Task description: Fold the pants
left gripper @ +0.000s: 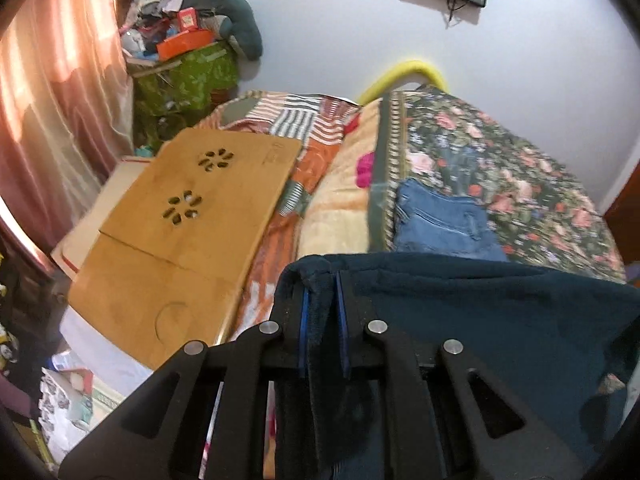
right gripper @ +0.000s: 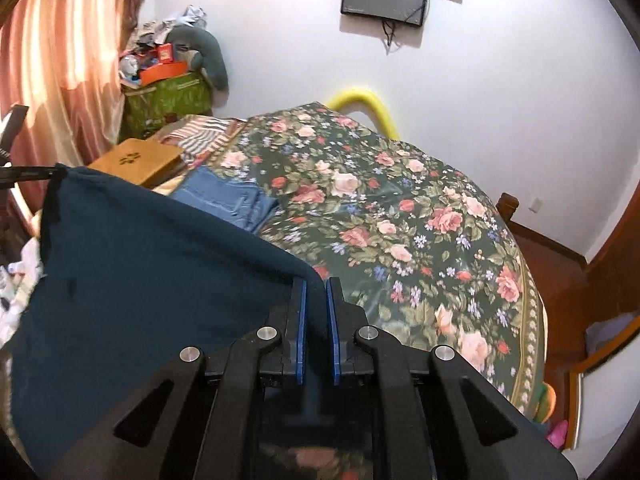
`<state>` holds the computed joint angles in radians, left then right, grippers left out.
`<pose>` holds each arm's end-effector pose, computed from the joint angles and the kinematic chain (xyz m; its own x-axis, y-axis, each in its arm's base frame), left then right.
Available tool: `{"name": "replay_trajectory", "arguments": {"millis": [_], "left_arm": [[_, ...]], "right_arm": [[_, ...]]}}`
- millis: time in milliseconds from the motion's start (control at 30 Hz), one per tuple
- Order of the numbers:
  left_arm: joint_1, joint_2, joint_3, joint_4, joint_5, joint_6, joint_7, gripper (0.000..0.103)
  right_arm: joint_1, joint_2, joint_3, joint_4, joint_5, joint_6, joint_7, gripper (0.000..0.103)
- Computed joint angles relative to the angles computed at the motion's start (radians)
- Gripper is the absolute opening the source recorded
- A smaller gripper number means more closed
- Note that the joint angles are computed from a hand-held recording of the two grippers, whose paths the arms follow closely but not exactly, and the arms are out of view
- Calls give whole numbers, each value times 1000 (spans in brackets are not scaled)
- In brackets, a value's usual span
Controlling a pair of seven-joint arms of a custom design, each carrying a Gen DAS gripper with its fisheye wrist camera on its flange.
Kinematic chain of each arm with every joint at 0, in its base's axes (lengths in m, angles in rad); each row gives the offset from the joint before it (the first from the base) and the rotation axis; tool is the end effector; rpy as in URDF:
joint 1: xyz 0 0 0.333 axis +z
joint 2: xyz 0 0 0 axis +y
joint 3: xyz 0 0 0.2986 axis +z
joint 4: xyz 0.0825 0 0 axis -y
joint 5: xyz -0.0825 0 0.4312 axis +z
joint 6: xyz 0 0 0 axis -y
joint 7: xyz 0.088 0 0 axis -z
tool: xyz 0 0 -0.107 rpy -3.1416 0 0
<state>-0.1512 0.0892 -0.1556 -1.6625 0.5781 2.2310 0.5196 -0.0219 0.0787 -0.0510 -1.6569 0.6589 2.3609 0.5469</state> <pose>0.6505 -0.1846 0.5776 0.4601 -0.8859 0.0588 -0.6640 -0.3873 -0.6396 0.6779 -0.0405 0.6023 0.5609 -0.8254 0.0638 -0.5262 -0.4150 -0.7422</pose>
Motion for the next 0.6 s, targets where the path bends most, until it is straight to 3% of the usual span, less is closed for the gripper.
{"name": "replay_trajectory", "arguments": {"millis": [167,467,600], "left_arm": [[-18,-140,-32,-134,50,-37,-15,14],[-34,-407,-100,-408,17,-58,-53,14],[-50,-479,-153,-495,39,-116,-64,14]], "right_arm": [[-7,-158,-26,-176,12,-44,-51,8],[15,-425,-100,-466,20,-80,-69,8],[16,-520,-117,-563,0,-102,-57,8]]}}
